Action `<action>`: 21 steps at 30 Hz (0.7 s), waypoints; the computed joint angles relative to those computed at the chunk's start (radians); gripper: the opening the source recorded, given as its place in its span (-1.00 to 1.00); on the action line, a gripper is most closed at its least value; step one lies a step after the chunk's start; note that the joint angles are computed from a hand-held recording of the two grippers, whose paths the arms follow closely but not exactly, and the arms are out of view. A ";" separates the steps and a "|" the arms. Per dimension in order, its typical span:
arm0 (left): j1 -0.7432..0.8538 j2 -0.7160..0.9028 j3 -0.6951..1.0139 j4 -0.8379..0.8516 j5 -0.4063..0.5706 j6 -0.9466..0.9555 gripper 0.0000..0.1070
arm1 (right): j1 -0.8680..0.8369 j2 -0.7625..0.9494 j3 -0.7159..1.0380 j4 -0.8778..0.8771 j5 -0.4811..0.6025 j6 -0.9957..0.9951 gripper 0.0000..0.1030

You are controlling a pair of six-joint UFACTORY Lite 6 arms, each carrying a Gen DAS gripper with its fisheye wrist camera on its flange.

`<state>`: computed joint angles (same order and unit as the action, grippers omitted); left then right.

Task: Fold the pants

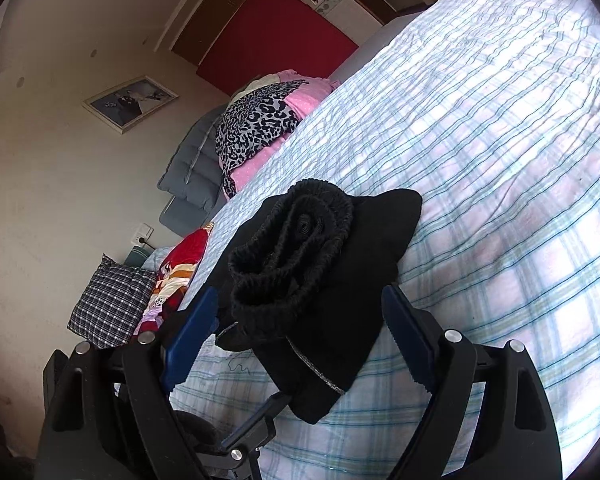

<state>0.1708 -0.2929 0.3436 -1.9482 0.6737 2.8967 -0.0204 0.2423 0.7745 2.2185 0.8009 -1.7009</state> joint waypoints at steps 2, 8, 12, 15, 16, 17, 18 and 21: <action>0.071 0.056 0.083 0.120 0.029 -0.151 0.52 | 0.005 0.016 0.027 -0.036 0.014 0.049 0.66; 0.236 0.214 0.310 0.293 0.105 -0.427 0.52 | 0.043 0.138 0.206 -0.136 -0.007 0.234 0.76; 0.315 0.293 0.407 0.311 0.128 -0.461 0.52 | 0.084 0.212 0.334 -0.183 -0.066 0.339 0.78; 0.371 0.356 0.476 0.322 0.148 -0.472 0.54 | 0.111 0.275 0.447 -0.246 -0.129 0.453 0.82; 0.380 0.383 0.502 0.321 0.149 -0.474 0.54 | 0.121 0.293 0.483 -0.272 -0.159 0.497 0.84; 0.393 0.413 0.528 0.322 0.153 -0.475 0.55 | 0.128 0.314 0.521 -0.301 -0.182 0.542 0.85; 0.404 0.443 0.557 0.329 0.156 -0.483 0.55 | 0.134 0.335 0.557 -0.333 -0.203 0.592 0.89; 0.432 0.522 0.628 0.359 0.170 -0.533 0.55 | 0.154 0.394 0.662 -0.445 -0.267 0.751 0.89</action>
<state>0.6023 0.2294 0.9719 -1.5887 0.8440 2.3636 0.1332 0.6366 1.4363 1.7737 0.5337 -0.9496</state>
